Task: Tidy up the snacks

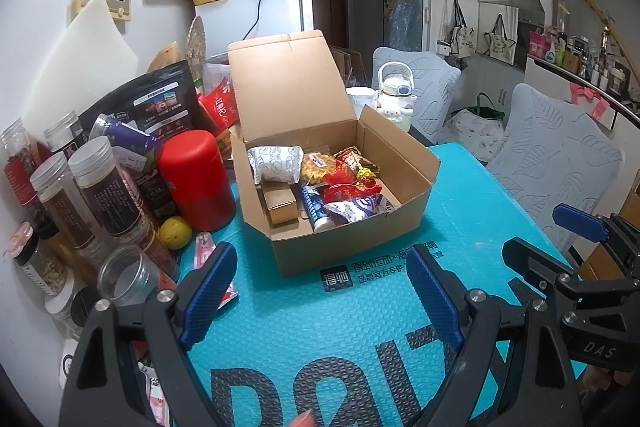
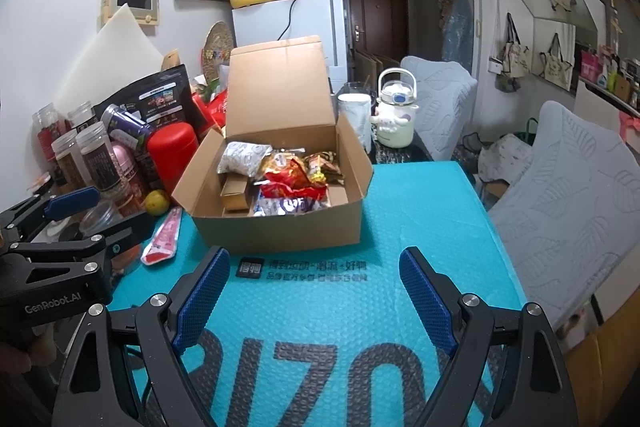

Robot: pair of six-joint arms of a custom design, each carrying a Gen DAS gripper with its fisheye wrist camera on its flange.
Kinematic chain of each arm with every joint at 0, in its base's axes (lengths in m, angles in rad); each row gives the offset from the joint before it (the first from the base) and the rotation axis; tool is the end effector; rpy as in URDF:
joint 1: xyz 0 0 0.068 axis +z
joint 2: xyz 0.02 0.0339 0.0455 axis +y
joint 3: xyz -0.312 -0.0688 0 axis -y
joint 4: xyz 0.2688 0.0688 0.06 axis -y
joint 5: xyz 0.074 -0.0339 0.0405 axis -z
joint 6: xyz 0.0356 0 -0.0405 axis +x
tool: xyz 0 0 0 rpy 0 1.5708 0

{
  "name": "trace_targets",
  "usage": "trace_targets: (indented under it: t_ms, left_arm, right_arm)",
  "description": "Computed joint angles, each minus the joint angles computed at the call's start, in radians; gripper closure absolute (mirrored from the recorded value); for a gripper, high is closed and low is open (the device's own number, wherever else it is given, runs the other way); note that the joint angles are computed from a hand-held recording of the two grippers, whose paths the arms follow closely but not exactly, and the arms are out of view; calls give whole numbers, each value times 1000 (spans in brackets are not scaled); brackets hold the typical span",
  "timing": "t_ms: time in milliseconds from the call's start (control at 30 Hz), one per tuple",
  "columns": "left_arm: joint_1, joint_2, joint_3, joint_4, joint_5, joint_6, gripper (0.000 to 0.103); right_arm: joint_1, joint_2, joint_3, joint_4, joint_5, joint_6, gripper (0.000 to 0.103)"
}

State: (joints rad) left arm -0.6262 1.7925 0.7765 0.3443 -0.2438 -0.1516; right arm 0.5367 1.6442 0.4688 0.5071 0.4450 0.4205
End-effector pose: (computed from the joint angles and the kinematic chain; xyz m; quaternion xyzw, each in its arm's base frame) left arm 0.3017 -0.2076 0.1534 0.1588 0.8813 -0.0622 0.4406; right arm 0.2528 0.1326 0.1339 0.0451 0.8818 0.0196 0.4690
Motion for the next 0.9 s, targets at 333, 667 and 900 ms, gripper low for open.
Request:
trace_targets:
  t_ms: [333,667,900]
  left_arm:
    - [-5,-6,-2,-9,-11,2,16]
    - [3,-6,-10,4,10,5,15]
    - [9,-8,-15,6,24,3,16]
  right_arm:
    - [1,0,-18,10,5,28,15]
    - [6,-6,-18,-4,13,39,15]
    - [11,-11,-17,-8,18,34,15]
